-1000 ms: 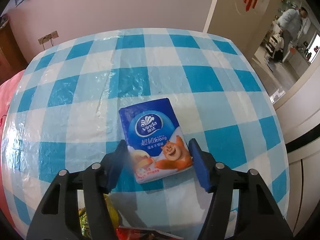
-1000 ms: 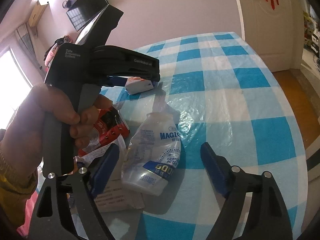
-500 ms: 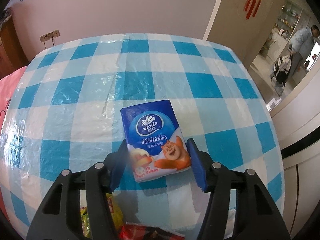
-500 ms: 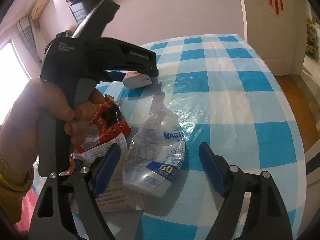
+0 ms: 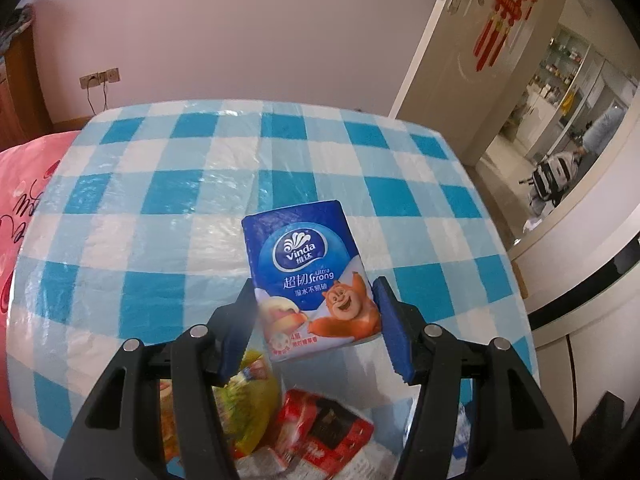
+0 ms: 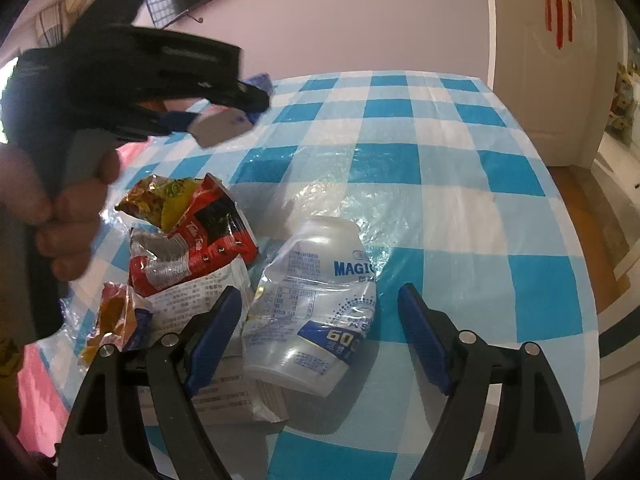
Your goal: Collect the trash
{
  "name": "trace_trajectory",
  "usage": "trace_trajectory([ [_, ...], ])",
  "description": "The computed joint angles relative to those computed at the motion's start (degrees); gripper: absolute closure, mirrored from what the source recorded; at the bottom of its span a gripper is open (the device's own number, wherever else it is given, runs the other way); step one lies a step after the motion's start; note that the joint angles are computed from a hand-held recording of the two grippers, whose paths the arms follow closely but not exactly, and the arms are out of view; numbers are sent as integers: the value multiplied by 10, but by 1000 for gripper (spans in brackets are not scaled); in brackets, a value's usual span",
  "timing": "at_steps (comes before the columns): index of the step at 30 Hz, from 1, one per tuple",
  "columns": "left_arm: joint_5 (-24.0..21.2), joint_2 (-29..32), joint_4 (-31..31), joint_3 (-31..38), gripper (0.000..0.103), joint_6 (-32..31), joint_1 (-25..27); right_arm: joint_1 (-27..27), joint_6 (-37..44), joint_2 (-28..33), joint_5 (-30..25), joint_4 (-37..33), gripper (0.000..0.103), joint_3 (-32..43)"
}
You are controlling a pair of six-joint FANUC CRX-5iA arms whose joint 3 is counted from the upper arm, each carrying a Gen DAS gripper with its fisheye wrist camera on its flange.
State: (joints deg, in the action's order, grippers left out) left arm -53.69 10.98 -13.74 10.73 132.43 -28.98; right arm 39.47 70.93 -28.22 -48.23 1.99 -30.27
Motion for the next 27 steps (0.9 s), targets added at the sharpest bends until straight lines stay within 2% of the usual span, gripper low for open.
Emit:
trace_trajectory([
  [6,13,-47,-12,-40,44,10,-3,27,-38,0,-4,54,23,-14],
  [9,17,-68,-16,-61,44,11,-4,40,-64,-3,-6,85,27,-24],
  [20,40,-146,-7,-147,44,16,0,65,-96,-5,-22,134,27,-35],
  [24,48,-172,-4,-176,44,20,2,82,-124,-7,-27,173,39,-47],
  [27,58,-191,6,-200,44,17,9,81,-121,-7,-27,172,39,-46],
])
